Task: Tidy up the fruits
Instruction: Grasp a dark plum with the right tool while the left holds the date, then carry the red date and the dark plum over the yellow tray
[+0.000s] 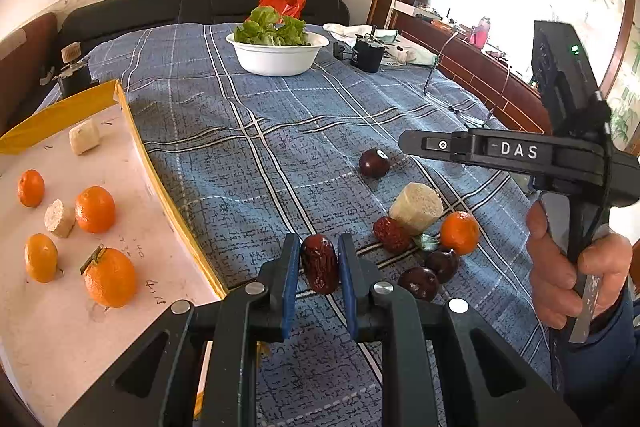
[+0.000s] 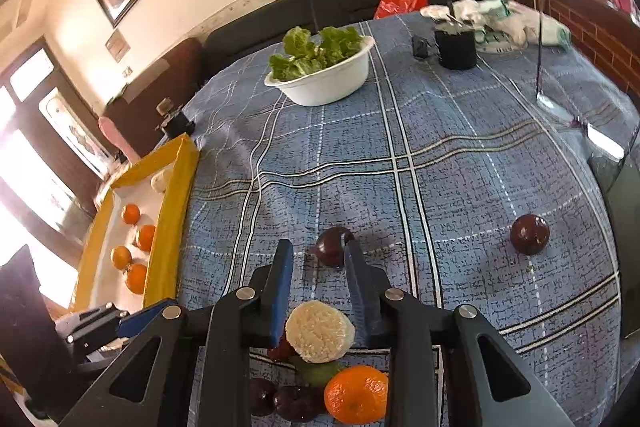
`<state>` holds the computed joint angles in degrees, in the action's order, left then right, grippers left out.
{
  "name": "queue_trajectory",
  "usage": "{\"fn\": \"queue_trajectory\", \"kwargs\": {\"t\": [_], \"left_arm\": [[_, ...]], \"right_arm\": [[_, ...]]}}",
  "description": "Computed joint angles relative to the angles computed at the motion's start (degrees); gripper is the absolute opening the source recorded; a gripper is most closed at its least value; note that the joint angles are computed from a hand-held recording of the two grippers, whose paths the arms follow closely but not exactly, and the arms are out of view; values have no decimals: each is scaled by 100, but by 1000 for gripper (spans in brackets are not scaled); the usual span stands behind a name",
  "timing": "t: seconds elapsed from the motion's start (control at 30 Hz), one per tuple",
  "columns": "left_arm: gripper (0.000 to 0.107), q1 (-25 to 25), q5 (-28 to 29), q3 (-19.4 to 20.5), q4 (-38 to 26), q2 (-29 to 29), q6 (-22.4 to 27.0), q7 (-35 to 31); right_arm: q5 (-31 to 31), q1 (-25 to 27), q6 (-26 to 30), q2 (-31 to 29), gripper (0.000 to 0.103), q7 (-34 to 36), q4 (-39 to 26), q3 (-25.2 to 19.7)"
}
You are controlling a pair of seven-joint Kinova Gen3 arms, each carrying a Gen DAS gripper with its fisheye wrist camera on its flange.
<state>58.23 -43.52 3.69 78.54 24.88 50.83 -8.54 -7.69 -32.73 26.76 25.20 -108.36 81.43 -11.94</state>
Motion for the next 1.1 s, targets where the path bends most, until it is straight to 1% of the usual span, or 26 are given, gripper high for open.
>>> {"fn": "queue_trajectory", "kwargs": {"t": [0.07,0.13,0.3,0.43,0.47,0.5,0.57,0.63,0.8,0.93,1.03,1.07,1.1], "left_arm": [[18,0,-4,-10,32,-26,-18,52],[18,25,-61,-29,79,-59,-39,141],[18,36,-160,3,142,-105,-63,230],[18,28,-201,30,167,-120,-62,267],[18,25,-209,33,169,-120,-58,271],[18,29,-221,33,173,-121,-53,287],[18,43,-248,32,183,-127,-39,337],[18,39,-264,30,207,-140,-36,393],[18,46,-328,29,246,-160,11,565],[18,37,-393,34,273,-177,58,680],[18,36,-452,35,300,-193,100,784],[18,29,-470,35,314,-202,109,823],[18,26,-487,39,329,-212,118,862]], "right_arm": [[-165,159,161,141,34,104,-147,-133],[-134,74,307,245,34,90,-296,-66],[542,-562,737,488,34,-307,-737,459],[855,-699,891,623,34,-472,-904,554],[957,-754,842,608,33,-508,-876,592],[982,-734,793,595,28,-481,-843,552],[1109,-818,720,552,27,-568,-777,611],[1238,-886,523,449,27,-673,-614,661],[1227,-757,-141,103,27,-774,-72,552],[1129,-643,-543,-92,27,-592,232,345],[1103,-660,-729,-168,27,-396,334,229],[1070,-615,-793,-190,27,-239,372,106],[1060,-636,-823,-208,27,-151,398,74]]}}
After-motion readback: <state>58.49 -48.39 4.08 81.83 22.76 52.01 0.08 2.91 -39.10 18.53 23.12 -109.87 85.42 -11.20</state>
